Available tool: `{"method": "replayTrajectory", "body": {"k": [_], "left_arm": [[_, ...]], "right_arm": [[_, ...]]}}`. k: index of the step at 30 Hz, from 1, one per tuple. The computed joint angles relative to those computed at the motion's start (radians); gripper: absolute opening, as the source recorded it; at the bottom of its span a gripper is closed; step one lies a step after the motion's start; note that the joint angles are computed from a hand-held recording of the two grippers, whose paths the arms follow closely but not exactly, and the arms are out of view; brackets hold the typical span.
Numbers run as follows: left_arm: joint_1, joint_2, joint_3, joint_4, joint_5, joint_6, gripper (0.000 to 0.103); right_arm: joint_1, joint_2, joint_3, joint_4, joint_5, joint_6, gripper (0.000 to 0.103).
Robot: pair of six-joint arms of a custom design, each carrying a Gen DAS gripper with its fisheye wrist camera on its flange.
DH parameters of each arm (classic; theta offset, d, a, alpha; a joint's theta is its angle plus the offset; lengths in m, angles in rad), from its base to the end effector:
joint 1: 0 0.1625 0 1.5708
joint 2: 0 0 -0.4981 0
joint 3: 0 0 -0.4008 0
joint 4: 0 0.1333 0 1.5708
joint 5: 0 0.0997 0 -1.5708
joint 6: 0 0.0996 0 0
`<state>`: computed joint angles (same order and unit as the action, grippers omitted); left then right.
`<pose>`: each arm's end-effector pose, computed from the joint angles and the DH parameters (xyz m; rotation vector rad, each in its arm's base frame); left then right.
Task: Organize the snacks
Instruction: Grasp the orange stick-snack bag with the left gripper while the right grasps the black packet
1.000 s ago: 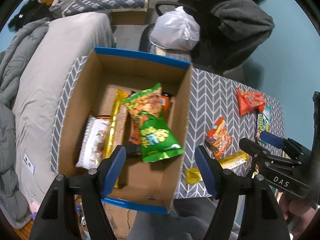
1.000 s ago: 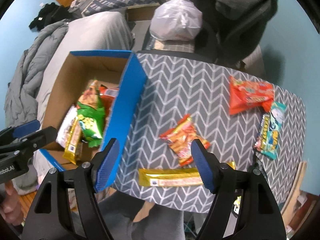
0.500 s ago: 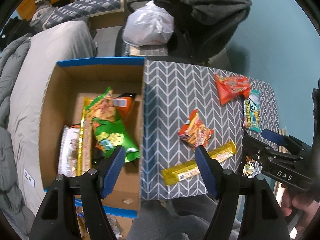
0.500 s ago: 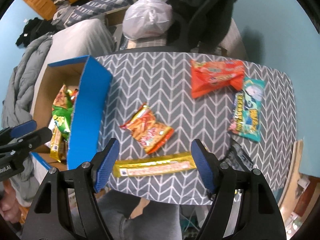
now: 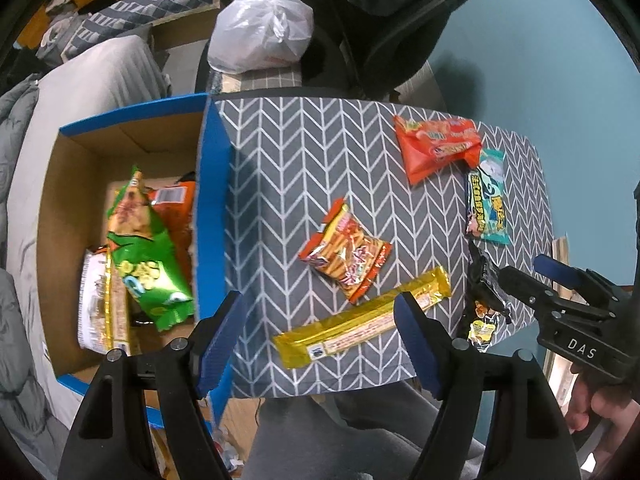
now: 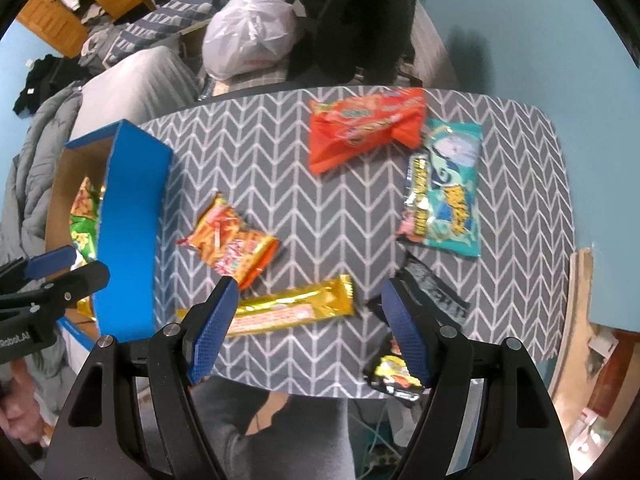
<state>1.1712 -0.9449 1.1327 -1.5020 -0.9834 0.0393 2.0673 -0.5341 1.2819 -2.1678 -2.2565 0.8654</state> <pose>-0.1224 -0.7743 0.3859 0.6431 2.4327 0.1829 0.4474 -0.6784 0.0523 -0.3901 -2.4567 0.4128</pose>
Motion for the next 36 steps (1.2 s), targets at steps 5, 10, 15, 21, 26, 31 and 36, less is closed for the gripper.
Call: {"method": "replayTrajectory", "body": {"k": [5, 10, 15, 21, 26, 31, 36], "left_arm": [[-0.009, 0.000, 0.043, -0.011, 0.017, -0.013, 0.077], [-0.011, 0.008, 0.080, -0.016, 0.043, -0.035, 0.077], [-0.008, 0.021, 0.106, -0.002, 0.067, -0.081, 0.077], [-0.008, 0.031, 0.145, -0.012, 0.110, -0.105, 0.077], [-0.003, 0.046, 0.154, 0.013, 0.130, -0.148, 0.077], [0.002, 0.057, 0.149, 0.028, 0.132, -0.183, 0.077], [0.005, 0.066, 0.144, 0.037, 0.135, -0.196, 0.077]], "right_arm": [[-0.014, -0.040, 0.067, -0.005, -0.003, 0.016, 0.075], [-0.036, -0.082, 0.143, -0.004, 0.003, 0.031, 0.075], [-0.066, -0.118, 0.224, -0.026, 0.030, 0.029, 0.075], [-0.095, -0.130, 0.275, -0.052, 0.067, 0.001, 0.075], [-0.114, -0.126, 0.288, -0.055, 0.101, -0.041, 0.076], [-0.116, -0.117, 0.279, -0.050, 0.116, -0.095, 0.079], [-0.114, -0.091, 0.249, -0.036, 0.114, -0.148, 0.080]]}}
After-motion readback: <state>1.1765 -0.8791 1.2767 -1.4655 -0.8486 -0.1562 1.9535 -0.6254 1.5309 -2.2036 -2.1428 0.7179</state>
